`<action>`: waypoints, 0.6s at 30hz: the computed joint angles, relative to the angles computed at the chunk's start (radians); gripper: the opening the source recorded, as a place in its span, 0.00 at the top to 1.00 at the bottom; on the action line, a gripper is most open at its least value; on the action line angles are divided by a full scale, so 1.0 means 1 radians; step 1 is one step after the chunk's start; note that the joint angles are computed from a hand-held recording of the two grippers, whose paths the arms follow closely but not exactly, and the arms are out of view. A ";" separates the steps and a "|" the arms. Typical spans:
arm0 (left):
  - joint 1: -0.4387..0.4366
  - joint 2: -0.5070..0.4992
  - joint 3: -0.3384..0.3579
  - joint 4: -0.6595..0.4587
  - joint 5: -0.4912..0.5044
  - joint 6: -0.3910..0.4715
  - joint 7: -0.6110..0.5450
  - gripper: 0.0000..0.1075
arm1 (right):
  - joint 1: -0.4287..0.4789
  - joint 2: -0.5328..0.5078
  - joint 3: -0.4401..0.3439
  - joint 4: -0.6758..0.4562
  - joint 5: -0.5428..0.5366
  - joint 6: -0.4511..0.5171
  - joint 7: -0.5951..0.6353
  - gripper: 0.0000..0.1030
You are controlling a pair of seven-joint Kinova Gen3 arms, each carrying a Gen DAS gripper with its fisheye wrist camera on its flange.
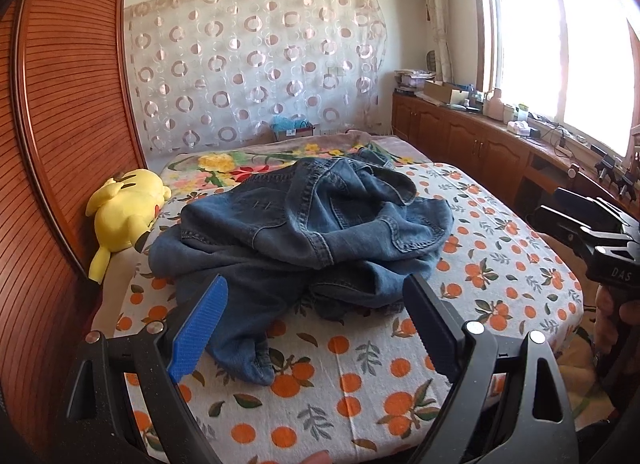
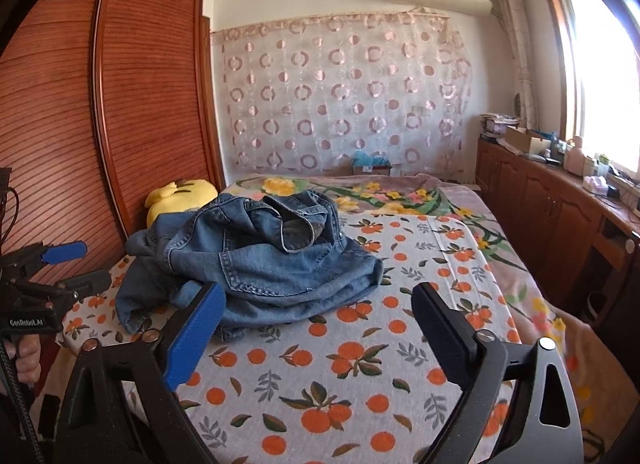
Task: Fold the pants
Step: 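Lower the right gripper onto the jeans waistband and close it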
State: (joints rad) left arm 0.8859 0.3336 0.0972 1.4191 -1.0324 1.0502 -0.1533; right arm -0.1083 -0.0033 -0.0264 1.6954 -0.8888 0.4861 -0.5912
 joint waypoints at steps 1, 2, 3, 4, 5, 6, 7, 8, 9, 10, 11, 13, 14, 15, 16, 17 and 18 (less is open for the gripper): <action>-0.016 0.001 -0.001 0.001 0.008 -0.016 -0.014 0.16 | -0.001 0.018 0.000 -0.025 0.020 0.015 -0.011 0.16; -0.027 0.001 -0.003 0.001 0.013 -0.030 -0.023 0.16 | 0.003 0.034 -0.002 -0.045 0.023 0.032 -0.008 0.20; -0.042 0.002 -0.005 0.001 0.021 -0.048 -0.038 0.16 | 0.008 0.055 -0.006 -0.073 0.027 0.052 -0.007 0.23; -0.057 0.007 -0.008 -0.006 0.033 -0.059 -0.059 0.16 | 0.014 0.081 -0.014 -0.108 0.039 0.072 -0.013 0.28; -0.065 0.011 -0.011 -0.011 0.040 -0.065 -0.074 0.16 | 0.019 0.100 -0.022 -0.133 0.058 0.080 -0.028 0.29; -0.077 0.018 -0.015 -0.019 0.050 -0.073 -0.096 0.16 | 0.023 0.125 -0.031 -0.169 0.082 0.098 -0.049 0.34; -0.086 0.023 -0.020 -0.024 0.059 -0.084 -0.116 0.16 | 0.035 0.137 -0.041 -0.187 0.091 0.110 -0.054 0.36; -0.095 0.029 -0.024 -0.033 0.070 -0.091 -0.137 0.17 | 0.040 0.160 -0.049 -0.219 0.115 0.125 -0.070 0.40; -0.104 0.034 -0.029 -0.042 0.081 -0.096 -0.158 0.17 | 0.044 0.182 -0.055 -0.253 0.141 0.142 -0.087 0.42; -0.109 0.037 -0.035 -0.047 0.090 -0.103 -0.172 0.17 | 0.050 0.198 -0.061 -0.281 0.165 0.161 -0.104 0.45; -0.121 0.038 -0.039 -0.051 0.104 -0.117 -0.191 0.17 | 0.048 0.217 -0.065 -0.315 0.197 0.180 -0.131 0.47; -0.142 0.039 -0.047 -0.060 0.132 -0.140 -0.231 0.17 | 0.051 0.259 -0.074 -0.394 0.247 0.233 -0.180 0.49; -0.149 0.041 -0.051 -0.063 0.141 -0.154 -0.247 0.19 | 0.053 0.283 -0.079 -0.440 0.270 0.265 -0.201 0.51; -0.158 0.043 -0.054 -0.068 0.153 -0.167 -0.268 0.19 | 0.054 0.300 -0.084 -0.476 0.291 0.284 -0.221 0.51; -0.165 0.042 -0.058 -0.068 0.165 -0.179 -0.284 0.19 | 0.055 0.322 -0.090 -0.520 0.312 0.309 -0.239 0.52; -0.177 0.042 -0.060 -0.071 0.182 -0.196 -0.303 0.20 | 0.056 0.342 -0.096 -0.558 0.333 0.329 -0.254 0.52; -0.191 0.043 -0.061 -0.076 0.203 -0.211 -0.324 0.21 | 0.059 0.360 -0.103 -0.589 0.348 0.347 -0.266 0.53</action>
